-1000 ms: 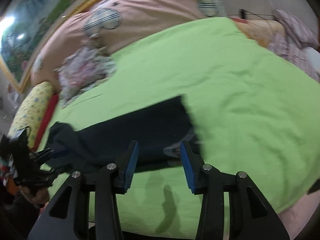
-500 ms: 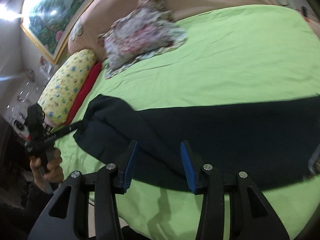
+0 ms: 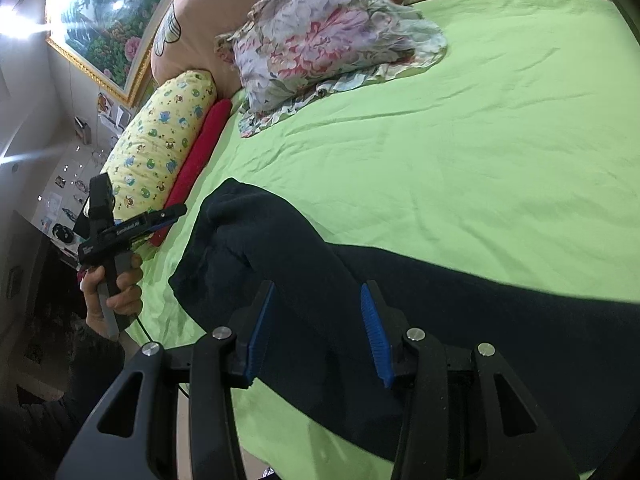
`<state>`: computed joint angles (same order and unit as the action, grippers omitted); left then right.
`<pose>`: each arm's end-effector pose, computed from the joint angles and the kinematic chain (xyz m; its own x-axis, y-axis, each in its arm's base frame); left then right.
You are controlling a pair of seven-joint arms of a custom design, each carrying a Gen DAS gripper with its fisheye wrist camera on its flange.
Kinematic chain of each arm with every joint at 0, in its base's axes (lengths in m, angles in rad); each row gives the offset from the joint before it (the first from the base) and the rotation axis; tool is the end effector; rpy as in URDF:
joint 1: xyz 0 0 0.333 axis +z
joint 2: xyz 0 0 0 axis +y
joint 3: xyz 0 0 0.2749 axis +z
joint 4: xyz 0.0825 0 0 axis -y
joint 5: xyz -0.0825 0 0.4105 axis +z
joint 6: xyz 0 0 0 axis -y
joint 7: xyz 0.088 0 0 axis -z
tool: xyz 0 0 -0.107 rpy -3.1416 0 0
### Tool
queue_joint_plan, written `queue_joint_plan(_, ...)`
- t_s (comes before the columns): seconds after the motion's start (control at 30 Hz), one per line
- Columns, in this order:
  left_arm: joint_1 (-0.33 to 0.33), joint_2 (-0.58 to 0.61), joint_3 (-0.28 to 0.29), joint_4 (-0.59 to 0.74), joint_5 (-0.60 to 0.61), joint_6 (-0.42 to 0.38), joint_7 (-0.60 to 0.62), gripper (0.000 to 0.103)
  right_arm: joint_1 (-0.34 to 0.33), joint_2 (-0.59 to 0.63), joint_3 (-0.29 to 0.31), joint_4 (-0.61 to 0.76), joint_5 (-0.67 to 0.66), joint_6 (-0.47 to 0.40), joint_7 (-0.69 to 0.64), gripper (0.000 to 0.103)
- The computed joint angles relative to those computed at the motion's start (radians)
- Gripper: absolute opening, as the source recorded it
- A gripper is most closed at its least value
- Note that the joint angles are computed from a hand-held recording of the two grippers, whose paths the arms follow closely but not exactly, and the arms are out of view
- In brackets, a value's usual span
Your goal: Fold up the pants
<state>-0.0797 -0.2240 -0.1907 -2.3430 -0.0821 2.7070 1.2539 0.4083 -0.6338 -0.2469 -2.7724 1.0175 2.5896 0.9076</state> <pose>0.5261 -0.1446 0.4334 0.0448 -0.9791 0.1983 -0.8450 -0.1430 -0.5153 0.4116 0.0636 0.3778 0.2117 -0.7500 -0.6266 -0.8750 0.1402 -0.4635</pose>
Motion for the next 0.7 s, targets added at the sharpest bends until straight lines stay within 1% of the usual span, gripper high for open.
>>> queue_joint_plan(0.1,0.003,0.060,0.008,0.059,0.004,-0.023,0.019,0.081,0.008,0.057,0.005,0.045,-0.004,-0.014,-0.004,0.045)
queue_joint_plan(0.17,-0.007,0.112,0.027,0.109,-0.053,-0.042,0.074,0.081,0.009,0.112,0.007,0.088,-0.003,-0.041,-0.014,0.046)
queue_joint_plan(0.2,-0.002,0.145,0.031,0.141,-0.048,-0.056,0.071,0.081,0.003,0.137,0.011,0.107,-0.001,-0.056,-0.018,0.046)
queue_joint_plan(0.23,-0.001,0.144,0.028,0.140,-0.034,-0.059,0.053,0.081,-0.001,0.166,0.015,0.129,0.006,-0.069,-0.027,0.046)
queue_joint_plan(0.3,0.001,0.192,0.038,0.184,-0.067,-0.072,0.083,0.081,-0.015,0.214,0.026,0.165,0.030,-0.095,-0.048,0.046)
queue_joint_plan(0.4,0.006,0.273,0.046,0.269,-0.129,-0.131,0.123,0.081,-0.040,0.287,0.044,0.225,0.055,-0.147,-0.072,0.046)
queue_joint_plan(0.43,0.008,0.304,0.048,0.303,-0.134,-0.155,0.132,0.081,-0.047,0.312,0.050,0.246,0.065,-0.166,-0.081,0.046)
queue_joint_plan(0.5,0.005,0.353,0.053,0.357,-0.100,-0.187,0.109,0.081,-0.065,0.357,0.068,0.284,0.073,-0.201,-0.083,0.046)
queue_joint_plan(0.53,0.005,0.369,0.053,0.376,-0.098,-0.198,0.113,0.081,-0.075,0.380,0.078,0.304,0.075,-0.221,-0.084,0.046)
queue_joint_plan(0.63,0.017,0.419,0.044,0.433,-0.160,-0.245,0.172,0.081,-0.102,0.430,0.114,0.346,0.081,-0.257,-0.089,0.046)
queue_joint_plan(0.7,0.020,0.428,0.037,0.441,-0.192,-0.245,0.205,0.080,-0.120,0.454,0.134,0.365,0.106,-0.285,-0.110,0.046)
